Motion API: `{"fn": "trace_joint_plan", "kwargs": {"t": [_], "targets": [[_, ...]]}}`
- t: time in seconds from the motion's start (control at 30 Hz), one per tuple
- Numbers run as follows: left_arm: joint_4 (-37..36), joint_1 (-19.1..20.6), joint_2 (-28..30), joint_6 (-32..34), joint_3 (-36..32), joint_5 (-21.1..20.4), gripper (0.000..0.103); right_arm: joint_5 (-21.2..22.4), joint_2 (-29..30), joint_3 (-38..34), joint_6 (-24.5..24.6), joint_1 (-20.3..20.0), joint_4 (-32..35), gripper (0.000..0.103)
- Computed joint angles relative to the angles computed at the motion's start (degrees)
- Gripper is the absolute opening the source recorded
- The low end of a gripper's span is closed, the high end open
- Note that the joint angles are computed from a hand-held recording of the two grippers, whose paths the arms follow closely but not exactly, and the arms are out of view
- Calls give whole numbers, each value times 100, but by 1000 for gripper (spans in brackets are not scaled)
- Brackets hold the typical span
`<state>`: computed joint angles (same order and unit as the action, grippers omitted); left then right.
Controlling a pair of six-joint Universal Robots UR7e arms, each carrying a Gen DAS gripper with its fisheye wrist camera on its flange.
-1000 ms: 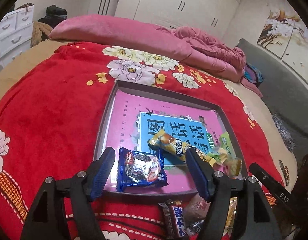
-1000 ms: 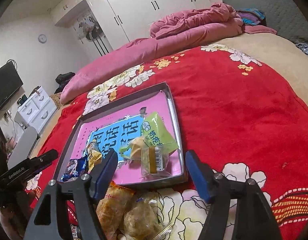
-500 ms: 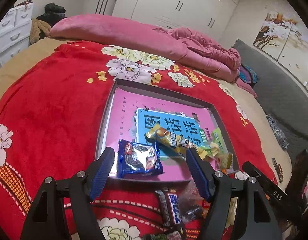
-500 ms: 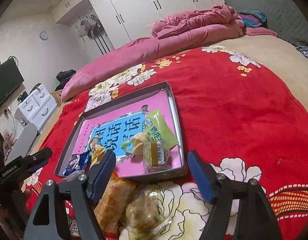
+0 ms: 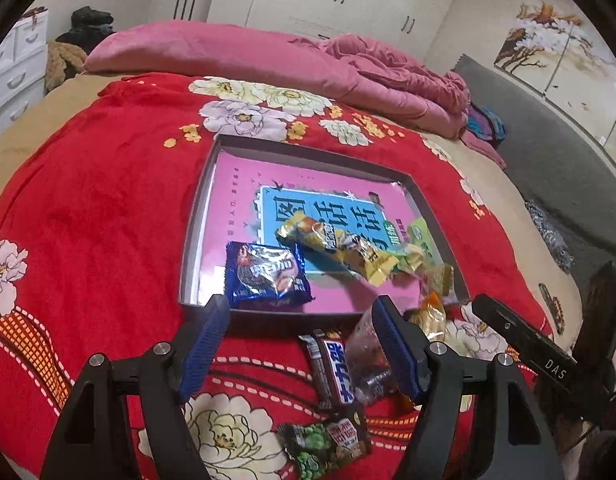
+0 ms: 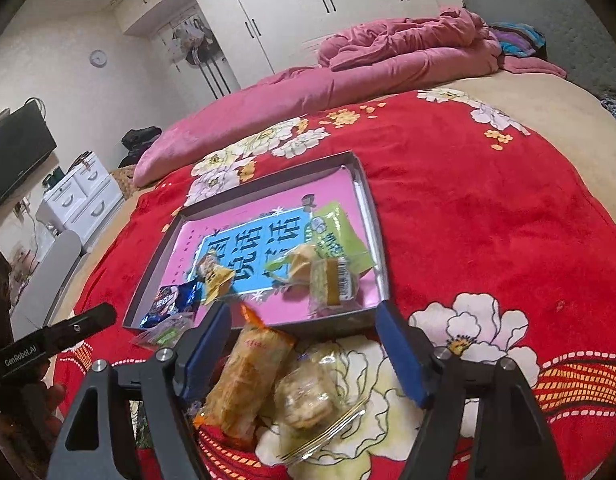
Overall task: Organize snacks
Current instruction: 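Withdraw both open tools from the tray back toward the snack pile, then grasp the green pea snack bag with the left tool while the right tool grasps a clear cookie pack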
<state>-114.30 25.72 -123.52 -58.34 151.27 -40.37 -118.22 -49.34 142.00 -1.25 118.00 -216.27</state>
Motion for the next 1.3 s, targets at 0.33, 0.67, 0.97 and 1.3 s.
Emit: {"fn": "trace_joint_plan", "kwargs": {"t": [0.33,0.67,0.97,1.3], "targets": [[266,-107,-39,-126,-23,-346,75,-76,-54,61,184,103,200,74],[662,-245,-190,-426,-39,-782,75,-232,-197,178,529,267,600,74],[710,-281,-101,-527,-42,-1060,75,-463,-227,164,585,367,815,74],[807,-256,273,-607,-90,-1448,75,-565,-320,167,597,359,1094,74]]}}
